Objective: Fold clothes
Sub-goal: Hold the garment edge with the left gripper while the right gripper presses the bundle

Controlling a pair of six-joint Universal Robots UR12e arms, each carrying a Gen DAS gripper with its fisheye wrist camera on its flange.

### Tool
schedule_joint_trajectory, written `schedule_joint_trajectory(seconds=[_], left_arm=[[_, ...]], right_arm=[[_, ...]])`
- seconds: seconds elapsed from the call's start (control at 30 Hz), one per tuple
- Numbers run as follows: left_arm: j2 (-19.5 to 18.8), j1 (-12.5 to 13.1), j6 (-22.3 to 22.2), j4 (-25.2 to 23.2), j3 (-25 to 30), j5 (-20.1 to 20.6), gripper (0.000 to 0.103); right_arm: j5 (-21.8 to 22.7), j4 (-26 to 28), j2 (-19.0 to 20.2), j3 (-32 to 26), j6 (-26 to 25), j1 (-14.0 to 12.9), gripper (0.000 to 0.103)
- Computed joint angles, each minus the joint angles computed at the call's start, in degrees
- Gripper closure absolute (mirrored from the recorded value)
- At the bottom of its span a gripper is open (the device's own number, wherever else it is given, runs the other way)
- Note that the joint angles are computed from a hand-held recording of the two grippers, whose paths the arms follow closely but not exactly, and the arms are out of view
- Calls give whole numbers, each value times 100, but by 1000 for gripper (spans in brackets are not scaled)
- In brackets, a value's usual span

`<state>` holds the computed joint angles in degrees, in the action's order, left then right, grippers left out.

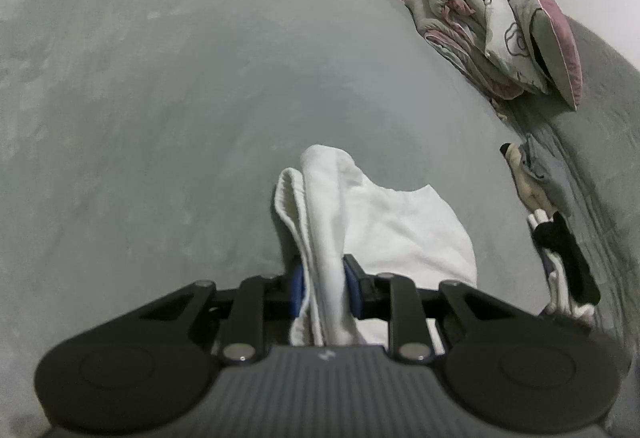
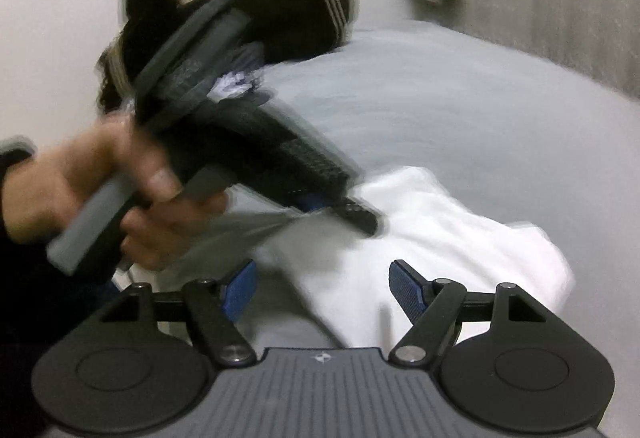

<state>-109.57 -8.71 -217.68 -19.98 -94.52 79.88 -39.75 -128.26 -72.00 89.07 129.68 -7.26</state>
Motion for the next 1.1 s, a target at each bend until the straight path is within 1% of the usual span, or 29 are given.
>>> schedule_joint_trajectory(seconds=[0.03,0.07,0.1,0.13,0.17,0.2,0.23,0.27,0.37,0.43,0.53,0.6,0.63,0.77,0.93,1.1], left_arm=[[8,-8,47,-11,-2,35,82],[18,-16,107,-19,-8,71,82],[25,-23,153,-26,-12,106,82],[29,-30,169,-30,-14,135,82],[34,-35,168,-33,-18,155,82],[39,-40,176,-38,-20,177,82],[42,-47,198,-48,-18,202,82],[45,-53,220,-58,-16,226,82],[50,-77,299,-95,-4,319,82],[51,-95,360,-115,5,382,82],[57,-127,479,-186,27,487,81],[61,-148,561,-268,55,555,81],[62,-160,598,-305,70,593,81],[64,-212,737,-396,115,747,81],[80,-227,804,-423,115,806,80],[78,-233,841,-456,136,838,80]], right_arm=[[69,173,62,-143,247,-82,29],[152,269,150,-278,694,-157,29],[280,429,293,-455,1294,-239,29],[354,475,414,-580,1894,-304,29],[340,461,492,-636,2335,-353,29],[297,439,560,-688,2670,-386,29],[202,394,606,-723,2808,-391,29],[110,378,653,-768,2906,-390,29],[24,516,661,-755,2874,-369,31],[-69,319,650,-692,2862,-331,33],[-129,-20,661,-600,2916,-297,45],[-165,-262,651,-514,2939,-287,55],[-187,-384,648,-473,2955,-278,57],[-165,-661,638,-378,3004,-265,57],[-184,-1112,622,-224,3089,-236,57],[-216,-1326,636,-178,3253,-198,58]])
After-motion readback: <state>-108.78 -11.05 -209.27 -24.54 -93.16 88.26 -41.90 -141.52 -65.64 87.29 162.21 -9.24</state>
